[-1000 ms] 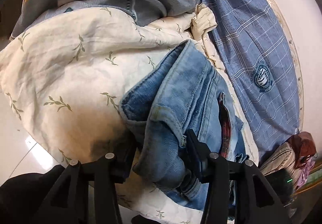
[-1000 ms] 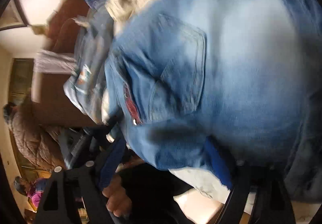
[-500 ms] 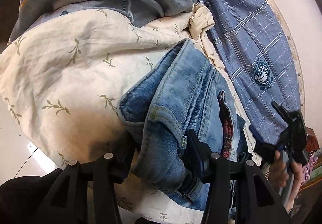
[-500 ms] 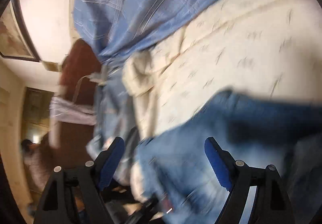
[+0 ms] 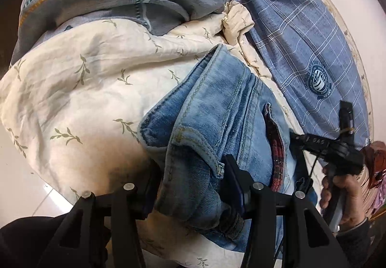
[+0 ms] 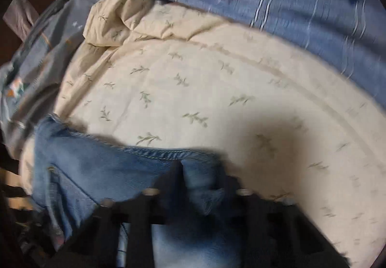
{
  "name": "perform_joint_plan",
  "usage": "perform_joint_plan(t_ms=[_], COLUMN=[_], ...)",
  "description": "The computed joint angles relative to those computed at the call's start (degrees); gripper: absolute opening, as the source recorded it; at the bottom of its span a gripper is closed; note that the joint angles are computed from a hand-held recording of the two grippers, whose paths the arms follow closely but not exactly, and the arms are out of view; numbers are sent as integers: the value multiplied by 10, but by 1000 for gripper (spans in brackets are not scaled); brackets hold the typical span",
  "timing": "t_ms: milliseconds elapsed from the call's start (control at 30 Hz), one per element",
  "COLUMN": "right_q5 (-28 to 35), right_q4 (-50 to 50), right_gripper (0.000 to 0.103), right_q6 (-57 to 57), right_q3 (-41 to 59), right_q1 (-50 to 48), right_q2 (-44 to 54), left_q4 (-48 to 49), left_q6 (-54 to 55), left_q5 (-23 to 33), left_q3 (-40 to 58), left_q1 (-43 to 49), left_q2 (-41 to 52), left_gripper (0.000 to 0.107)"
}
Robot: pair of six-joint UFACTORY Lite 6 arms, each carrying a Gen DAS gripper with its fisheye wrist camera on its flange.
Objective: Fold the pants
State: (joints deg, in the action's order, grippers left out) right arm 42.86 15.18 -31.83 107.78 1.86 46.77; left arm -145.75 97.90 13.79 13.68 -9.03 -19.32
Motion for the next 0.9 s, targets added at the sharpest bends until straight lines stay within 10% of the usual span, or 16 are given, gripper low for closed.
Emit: perform_joint_plan(t_ms=[767, 900], right_q5=[-136, -58], right_q4=[-57, -15], right_gripper=[21, 51], right_q6=[104, 97], right_q3=[-139, -79], right_q1=[23, 5], right_q2=[-102, -97], left_q4=[-130, -160], left_q6=[143, 170], left_q5=[-41, -45], left_q3=[9, 10], left_q1=[-30, -35], left_q2=[-1, -1], left_gripper=[51, 51])
